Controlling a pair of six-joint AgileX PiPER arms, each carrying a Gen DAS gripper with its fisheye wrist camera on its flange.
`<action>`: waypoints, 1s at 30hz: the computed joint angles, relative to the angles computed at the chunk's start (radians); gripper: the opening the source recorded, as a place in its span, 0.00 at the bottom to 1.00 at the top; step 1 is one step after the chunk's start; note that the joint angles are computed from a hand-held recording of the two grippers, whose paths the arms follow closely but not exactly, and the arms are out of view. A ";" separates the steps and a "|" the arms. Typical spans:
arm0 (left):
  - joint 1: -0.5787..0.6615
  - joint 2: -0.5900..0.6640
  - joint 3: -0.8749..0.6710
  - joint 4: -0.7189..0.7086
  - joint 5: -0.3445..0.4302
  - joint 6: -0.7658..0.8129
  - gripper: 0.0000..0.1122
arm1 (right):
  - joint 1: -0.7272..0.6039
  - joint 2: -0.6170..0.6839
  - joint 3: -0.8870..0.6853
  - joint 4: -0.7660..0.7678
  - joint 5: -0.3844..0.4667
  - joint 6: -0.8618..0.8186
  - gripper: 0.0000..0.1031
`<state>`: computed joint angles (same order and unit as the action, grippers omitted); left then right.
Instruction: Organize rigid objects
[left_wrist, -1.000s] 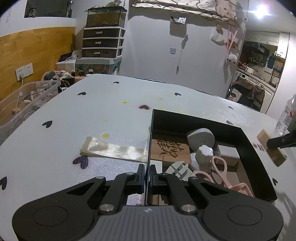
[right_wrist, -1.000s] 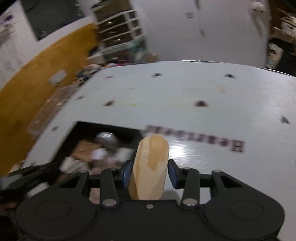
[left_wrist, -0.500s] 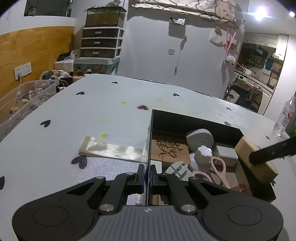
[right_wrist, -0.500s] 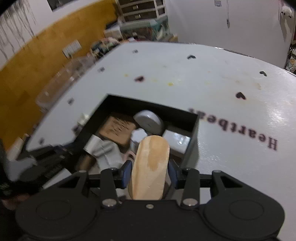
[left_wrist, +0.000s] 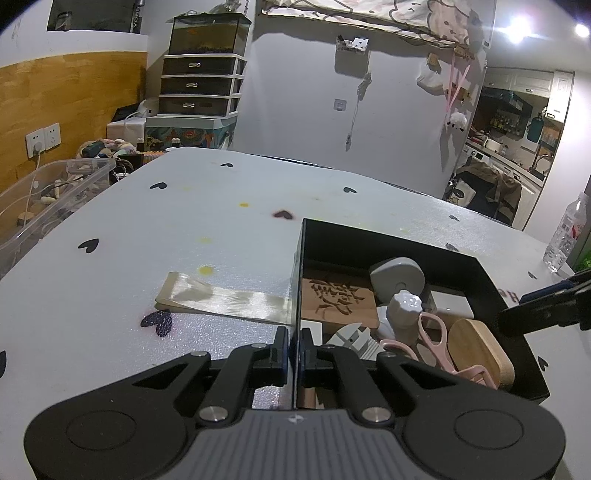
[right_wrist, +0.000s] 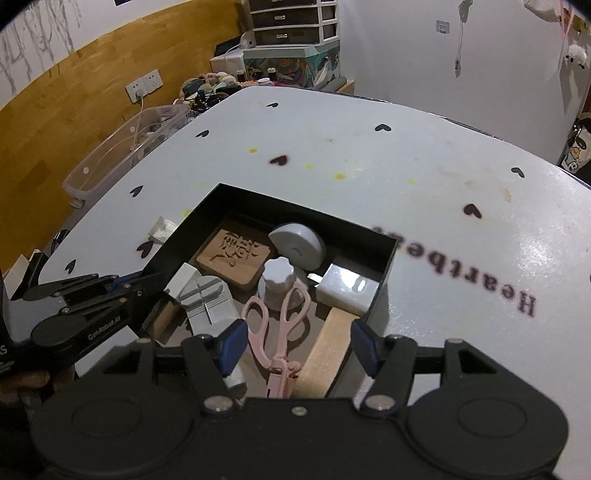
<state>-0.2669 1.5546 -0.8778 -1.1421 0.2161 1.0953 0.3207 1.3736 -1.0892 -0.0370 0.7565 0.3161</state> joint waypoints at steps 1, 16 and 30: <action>0.000 0.000 0.000 0.000 0.000 0.000 0.04 | 0.002 -0.002 0.001 -0.004 -0.001 0.004 0.61; -0.016 0.001 -0.006 0.098 -0.015 -0.092 0.04 | 0.008 -0.153 0.161 -0.122 -0.155 0.157 0.70; -0.068 -0.130 0.035 0.260 -0.056 -0.262 0.33 | 0.121 -0.328 0.368 -0.592 -0.286 0.696 0.79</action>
<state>-0.3346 1.4246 -0.8425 -0.8818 0.1604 0.8332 0.4414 1.0461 -0.7210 -0.6289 0.4705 1.0123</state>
